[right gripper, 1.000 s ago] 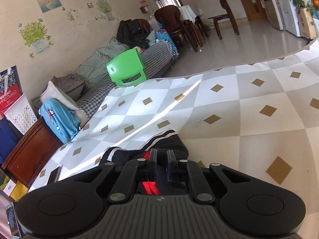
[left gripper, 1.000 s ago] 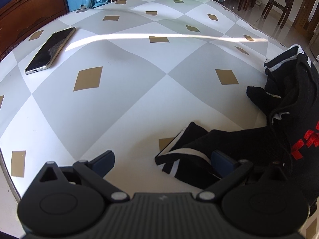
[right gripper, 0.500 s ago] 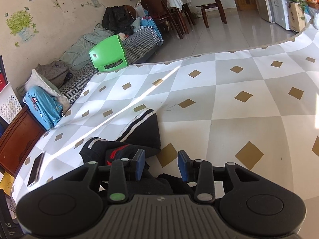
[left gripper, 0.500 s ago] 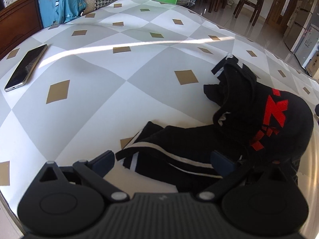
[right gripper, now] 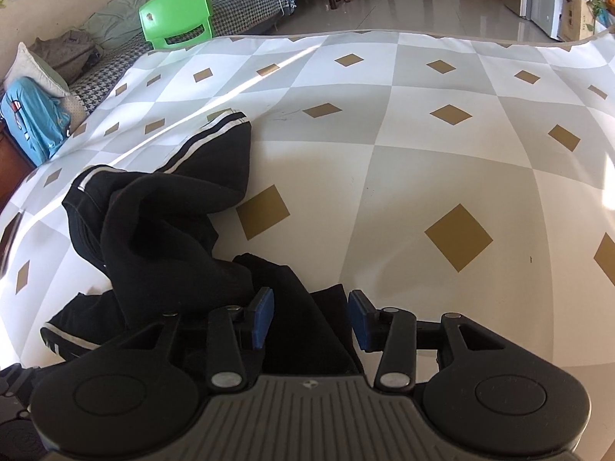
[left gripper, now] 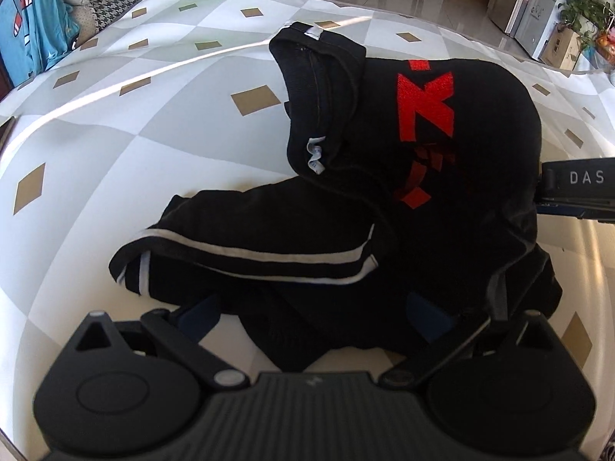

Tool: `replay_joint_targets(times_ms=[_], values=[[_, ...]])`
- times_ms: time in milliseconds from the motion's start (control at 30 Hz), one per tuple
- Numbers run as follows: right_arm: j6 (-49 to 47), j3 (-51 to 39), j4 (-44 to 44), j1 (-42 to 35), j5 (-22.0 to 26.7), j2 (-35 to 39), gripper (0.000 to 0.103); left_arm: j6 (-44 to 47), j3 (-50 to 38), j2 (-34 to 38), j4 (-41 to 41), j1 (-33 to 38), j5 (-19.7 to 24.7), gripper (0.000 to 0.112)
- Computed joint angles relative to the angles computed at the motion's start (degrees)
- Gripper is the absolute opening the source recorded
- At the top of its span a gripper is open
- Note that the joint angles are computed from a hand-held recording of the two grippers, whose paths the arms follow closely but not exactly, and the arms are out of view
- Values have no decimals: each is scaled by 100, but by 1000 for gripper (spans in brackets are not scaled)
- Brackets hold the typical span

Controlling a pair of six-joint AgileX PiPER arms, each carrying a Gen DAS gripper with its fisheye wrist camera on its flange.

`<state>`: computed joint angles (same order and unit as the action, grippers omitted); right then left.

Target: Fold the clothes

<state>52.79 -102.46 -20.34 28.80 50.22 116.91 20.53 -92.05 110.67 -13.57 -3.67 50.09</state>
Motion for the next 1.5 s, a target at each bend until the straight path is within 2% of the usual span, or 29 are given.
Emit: replay_joint_targets(times_ms=[267,500,600,967,1267,1500], values=[[-306,-161,-152,118,121,304,42,-45,-109,149,-11,46,140,103],[-684,-235,-234,216,288,344,18,-150,-60,160,154,48,34,103],[-744,-147,-244,227,364,267,13,-282,-64,182,243,105,-25,103],[-857,633,-210,356,469,-316,13,-651,-64,251,527,340,-244,103],[-1015,1383,242,716,300,-893,14,-1190,136,119,1054,335,-448,103],[-1289,1716,832,993,106,-1181,20,-1629,177,82,1405,325,-473,103]])
